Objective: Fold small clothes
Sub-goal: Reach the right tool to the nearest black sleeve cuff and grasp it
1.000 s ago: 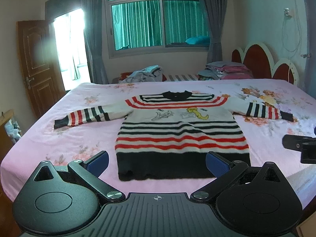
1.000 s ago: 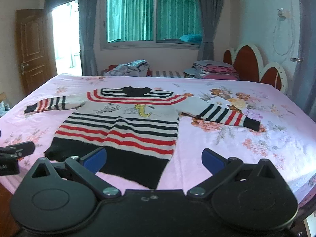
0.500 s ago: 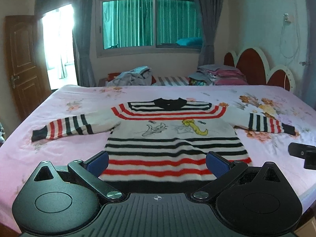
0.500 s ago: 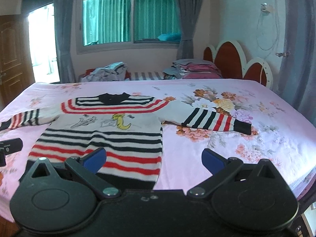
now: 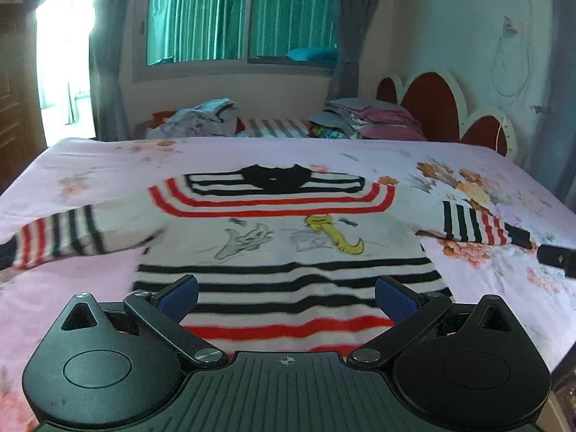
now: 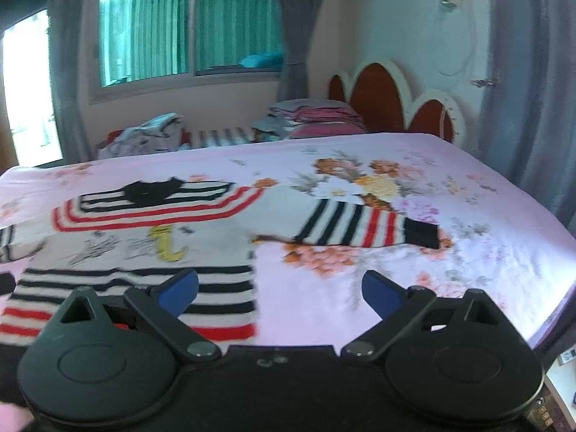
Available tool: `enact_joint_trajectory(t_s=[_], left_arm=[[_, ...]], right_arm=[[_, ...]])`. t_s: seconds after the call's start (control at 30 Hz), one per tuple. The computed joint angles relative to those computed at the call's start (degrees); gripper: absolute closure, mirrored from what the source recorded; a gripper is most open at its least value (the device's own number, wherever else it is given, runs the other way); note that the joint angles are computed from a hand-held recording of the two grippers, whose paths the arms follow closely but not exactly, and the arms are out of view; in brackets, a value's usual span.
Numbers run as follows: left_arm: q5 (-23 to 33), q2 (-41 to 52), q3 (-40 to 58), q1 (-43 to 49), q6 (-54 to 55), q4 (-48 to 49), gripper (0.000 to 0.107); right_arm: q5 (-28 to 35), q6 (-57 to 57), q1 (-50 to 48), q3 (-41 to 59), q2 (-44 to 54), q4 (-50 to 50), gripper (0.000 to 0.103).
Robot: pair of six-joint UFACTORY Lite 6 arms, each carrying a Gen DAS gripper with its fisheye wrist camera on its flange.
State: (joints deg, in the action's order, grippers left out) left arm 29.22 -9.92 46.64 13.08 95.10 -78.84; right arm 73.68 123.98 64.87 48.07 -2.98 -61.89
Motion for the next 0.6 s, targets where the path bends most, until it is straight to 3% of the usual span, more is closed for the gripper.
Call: enact_joint_trajectory(t_s=[0.13, 0.27, 0.33, 0.43, 0.6], left_arm=[[-4.94, 6.75, 4.35, -8.51, 1.33, -5.42, 0.004], [-14.17, 16.89, 13.63, -18.32, -1.10, -8.67, 0.004], [-16.00, 24.07, 21.49, -22.89, -12.71, 0.89, 0.004], [-19.87, 33.36, 31.49, -29.54, -30.70, 16.86, 0.004], [-19.69, 45.42, 46.35, -36.46, -60.68, 44.99, 0.004]], right_arm=[[-7.60, 0.19, -12.18, -9.47, -7.80, -5.27, 0.021], [-23.62, 2.27, -34.03, -16.31, -11.24, -16.25, 0.039], [-32.58, 6.04, -45.81, -17.53, -9.73, -24.34, 0.049], [-43.34, 17.56, -61.01, -16.98, -4.27, -40.14, 0.054], [-51.38, 45.57, -78.07, -12.77, 7.20, -70.12, 0.054]])
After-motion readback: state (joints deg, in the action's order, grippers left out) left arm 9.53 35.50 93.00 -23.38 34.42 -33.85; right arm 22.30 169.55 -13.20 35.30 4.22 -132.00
